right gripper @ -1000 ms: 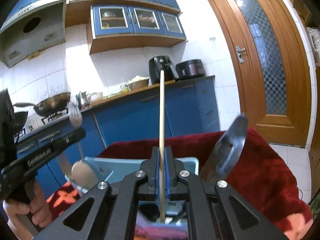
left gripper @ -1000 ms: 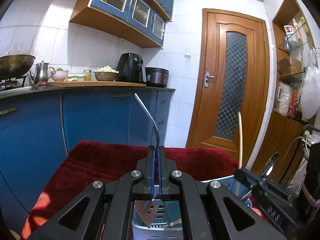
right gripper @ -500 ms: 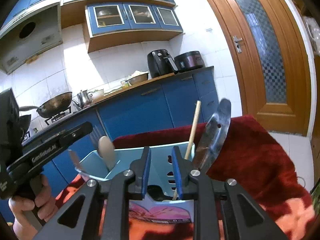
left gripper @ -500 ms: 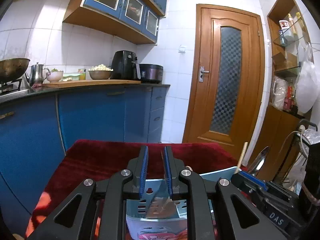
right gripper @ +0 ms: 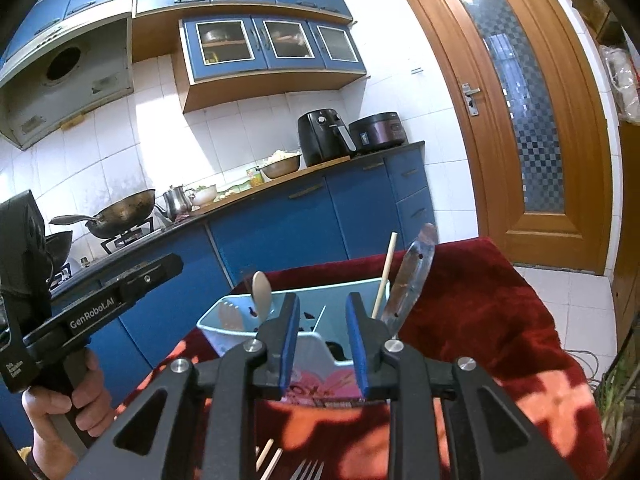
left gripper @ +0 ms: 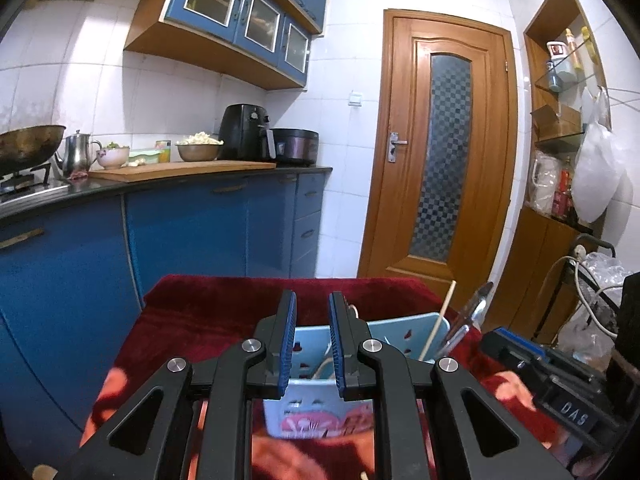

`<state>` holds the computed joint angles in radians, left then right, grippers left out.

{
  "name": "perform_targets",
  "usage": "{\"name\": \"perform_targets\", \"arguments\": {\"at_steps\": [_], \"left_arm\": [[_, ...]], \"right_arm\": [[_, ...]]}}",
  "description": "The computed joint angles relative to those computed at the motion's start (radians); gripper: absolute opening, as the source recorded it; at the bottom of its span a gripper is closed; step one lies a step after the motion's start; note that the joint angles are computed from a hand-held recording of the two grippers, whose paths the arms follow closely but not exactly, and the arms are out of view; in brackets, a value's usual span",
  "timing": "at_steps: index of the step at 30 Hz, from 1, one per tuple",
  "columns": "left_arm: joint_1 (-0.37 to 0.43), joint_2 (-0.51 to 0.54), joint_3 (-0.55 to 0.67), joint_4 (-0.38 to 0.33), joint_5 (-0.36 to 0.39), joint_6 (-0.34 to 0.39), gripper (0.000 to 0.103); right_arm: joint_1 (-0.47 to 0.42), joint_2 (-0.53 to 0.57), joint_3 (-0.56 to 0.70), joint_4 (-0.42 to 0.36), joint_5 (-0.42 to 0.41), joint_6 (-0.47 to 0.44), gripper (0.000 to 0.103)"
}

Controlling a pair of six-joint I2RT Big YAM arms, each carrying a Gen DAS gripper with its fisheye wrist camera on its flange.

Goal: Organize utensils
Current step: 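Withdraw both open tools from the holder toward the remaining utensils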

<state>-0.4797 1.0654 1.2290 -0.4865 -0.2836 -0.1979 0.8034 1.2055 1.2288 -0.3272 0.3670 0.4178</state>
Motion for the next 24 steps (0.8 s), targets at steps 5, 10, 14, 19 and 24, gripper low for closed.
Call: {"name": "perform_targets", "arguments": {"at_steps": [5,10,14,19,24], "left_arm": [[-0.009,-0.052,-0.026,-0.054,-0.011,-0.023,0.016],[-0.022,-0.090,-0.043,-0.118,-0.015,-0.045,0.016],[-0.044,-0.120,-0.056,-0.169,-0.027,-0.067,0.016],[-0.060,-0.145,-0.071,-0.236,-0.024,-0.105,0.016],[-0.091,-0.159,-0.086,-0.299,-0.041,-0.125,0.016]], "right_arm": [[0.038,-0.047,-0.018,-0.039,0.040,0.016,0.027],[0.068,-0.081,-0.035,-0.072,0.062,0.038,0.027],[0.099,-0.105,-0.050,-0.107,0.096,0.049,0.027],[0.130,-0.123,-0.060,-0.160,0.123,0.081,0.027],[0.158,-0.133,-0.057,-0.239,0.137,0.134,0.027]]}}
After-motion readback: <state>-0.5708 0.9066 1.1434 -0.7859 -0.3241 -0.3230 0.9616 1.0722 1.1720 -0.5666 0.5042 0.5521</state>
